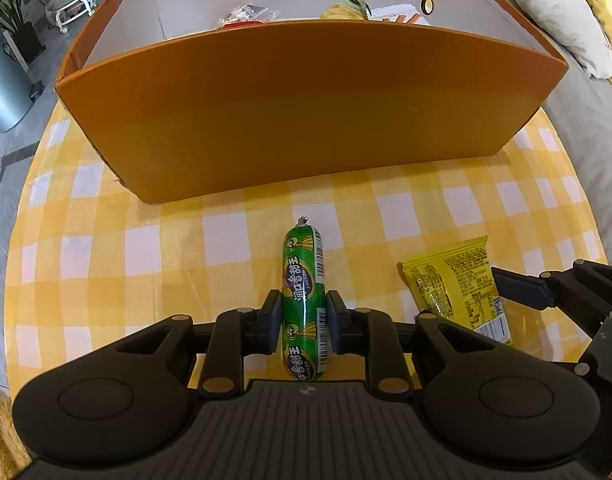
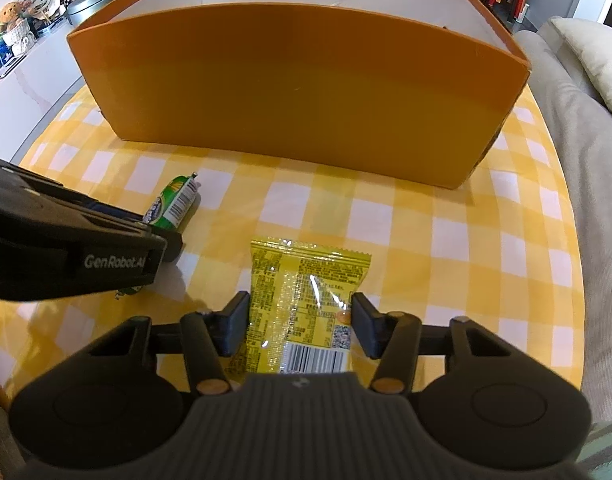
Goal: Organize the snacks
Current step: 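Grasp the green sausage stick with the left tool while the right tool grasps the yellow candy bag, then lift the green sausage with the left tool while the right tool lifts the yellow bag over the box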
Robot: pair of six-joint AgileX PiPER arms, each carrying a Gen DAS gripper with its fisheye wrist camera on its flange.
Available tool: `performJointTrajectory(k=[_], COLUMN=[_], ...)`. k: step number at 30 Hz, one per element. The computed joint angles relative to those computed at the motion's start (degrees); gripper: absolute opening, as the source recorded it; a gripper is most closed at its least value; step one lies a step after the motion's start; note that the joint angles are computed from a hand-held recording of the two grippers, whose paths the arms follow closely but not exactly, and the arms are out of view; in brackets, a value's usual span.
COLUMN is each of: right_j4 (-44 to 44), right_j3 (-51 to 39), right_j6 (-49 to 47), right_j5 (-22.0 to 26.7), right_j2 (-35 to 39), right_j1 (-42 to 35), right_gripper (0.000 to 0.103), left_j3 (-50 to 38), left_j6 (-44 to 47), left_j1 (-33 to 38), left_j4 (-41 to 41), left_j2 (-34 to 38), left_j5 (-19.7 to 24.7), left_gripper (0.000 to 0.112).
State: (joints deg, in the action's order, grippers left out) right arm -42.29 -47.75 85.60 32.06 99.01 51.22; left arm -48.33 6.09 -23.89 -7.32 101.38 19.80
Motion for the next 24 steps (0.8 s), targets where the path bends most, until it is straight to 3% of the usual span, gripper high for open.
performJointTrajectory(k=[12,24], right_j4=[0.1,1.8], right_j3=[1.6,2.2], right_j6=[2.5,5.0], right_j5=[-0.5,8.1], right_j2=[-2.9,-10.5], right_j1=[0.2,5.3], right_gripper=[0.05,0.05], left_j3=[0.5,3.9], left_j6=[-2.8,-0.2], left_j1=[-0.8,-2.3], left_j4=[2.9,1.1], left_j2=[-1.8,-11.5], left_j5=[0.4,4.1], left_gripper=[0.025,0.025])
